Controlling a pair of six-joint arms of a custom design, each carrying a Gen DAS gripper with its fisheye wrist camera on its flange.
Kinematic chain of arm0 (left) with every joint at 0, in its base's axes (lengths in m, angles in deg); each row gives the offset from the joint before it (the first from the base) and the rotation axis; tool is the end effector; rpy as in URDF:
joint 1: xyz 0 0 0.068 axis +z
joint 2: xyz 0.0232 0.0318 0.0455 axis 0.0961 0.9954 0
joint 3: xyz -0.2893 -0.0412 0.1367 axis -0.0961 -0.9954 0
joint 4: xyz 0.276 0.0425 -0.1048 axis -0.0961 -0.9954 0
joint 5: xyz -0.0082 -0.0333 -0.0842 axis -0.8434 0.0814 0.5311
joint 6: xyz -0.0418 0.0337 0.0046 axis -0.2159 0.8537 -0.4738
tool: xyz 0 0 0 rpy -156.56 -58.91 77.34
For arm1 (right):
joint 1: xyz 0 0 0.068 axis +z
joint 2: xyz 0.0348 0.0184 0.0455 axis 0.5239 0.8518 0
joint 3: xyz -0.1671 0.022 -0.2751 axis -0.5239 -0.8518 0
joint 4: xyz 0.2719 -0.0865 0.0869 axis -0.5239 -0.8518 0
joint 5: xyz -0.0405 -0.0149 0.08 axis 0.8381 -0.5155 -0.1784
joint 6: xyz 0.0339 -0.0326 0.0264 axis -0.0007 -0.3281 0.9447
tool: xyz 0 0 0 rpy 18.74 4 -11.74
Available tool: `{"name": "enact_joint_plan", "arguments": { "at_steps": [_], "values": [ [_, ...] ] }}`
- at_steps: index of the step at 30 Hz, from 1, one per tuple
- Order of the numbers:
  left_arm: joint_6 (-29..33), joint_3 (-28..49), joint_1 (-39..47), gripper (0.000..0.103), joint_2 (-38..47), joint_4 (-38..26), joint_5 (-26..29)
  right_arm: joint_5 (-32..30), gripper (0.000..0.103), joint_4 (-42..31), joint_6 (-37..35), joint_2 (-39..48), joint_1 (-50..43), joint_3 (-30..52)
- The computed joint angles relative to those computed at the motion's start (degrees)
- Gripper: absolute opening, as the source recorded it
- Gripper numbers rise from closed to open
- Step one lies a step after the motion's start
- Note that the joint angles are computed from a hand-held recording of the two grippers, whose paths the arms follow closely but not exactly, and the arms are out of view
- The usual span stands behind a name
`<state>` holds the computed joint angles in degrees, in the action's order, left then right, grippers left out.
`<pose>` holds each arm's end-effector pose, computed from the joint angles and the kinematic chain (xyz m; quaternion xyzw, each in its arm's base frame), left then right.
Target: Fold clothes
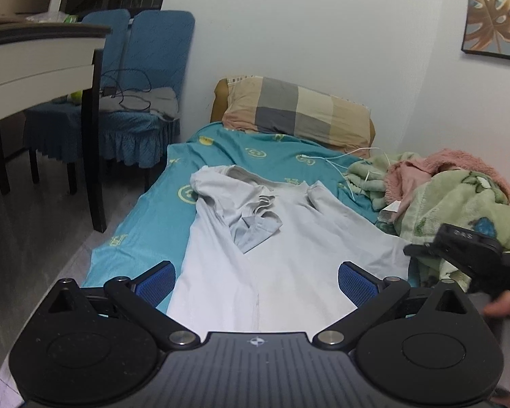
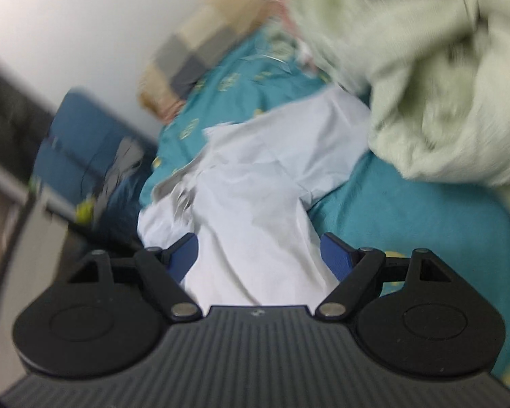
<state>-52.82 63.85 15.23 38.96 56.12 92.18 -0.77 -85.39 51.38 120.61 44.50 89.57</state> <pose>0.2522 0.0218 0.3498 0.1577 0.8604 -0.1973 0.4426 0.2268 0.0421 0.2530 0.4896 0.7405 0.2113 0.4091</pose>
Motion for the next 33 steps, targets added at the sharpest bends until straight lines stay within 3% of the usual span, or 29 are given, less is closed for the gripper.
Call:
{"name": "enact_joint_plan", "arguments": {
  "at_steps": [2,9,15,20,26,33],
  "values": [
    [-0.26,0.21,0.32,0.103,1.01,0.14,0.05,-0.82,0.08,7.19,0.52,4.94,-3.4,-1.28],
    [-3.26,2.77,0.23,0.103,7.87,-0.8,-0.4,-0.52,0.082,17.59,-0.87,21.13,-7.48,-0.05],
    [-7.87,7.07,1.0,0.103,15.63,-5.1,2.07,-0.24,0.082,29.89,-3.34,26.3,-9.62,-2.03],
    [-9.42,8.15,1.46,0.103,18.26,-4.88,1.64,1.17,0.082,38.93,-3.78,30.0,-11.75,-3.51],
    [-11.46,9.17,1.7,0.103,20.33,-4.93,1.0,6.97,0.08,42.36,-5.98,32.6,-12.6,-3.91],
    [-11.15,8.85,0.77,0.103,20.51,-4.69,0.13,13.23,0.08,31.66,3.24,29.34,-10.11,-3.01]
  ]
}}
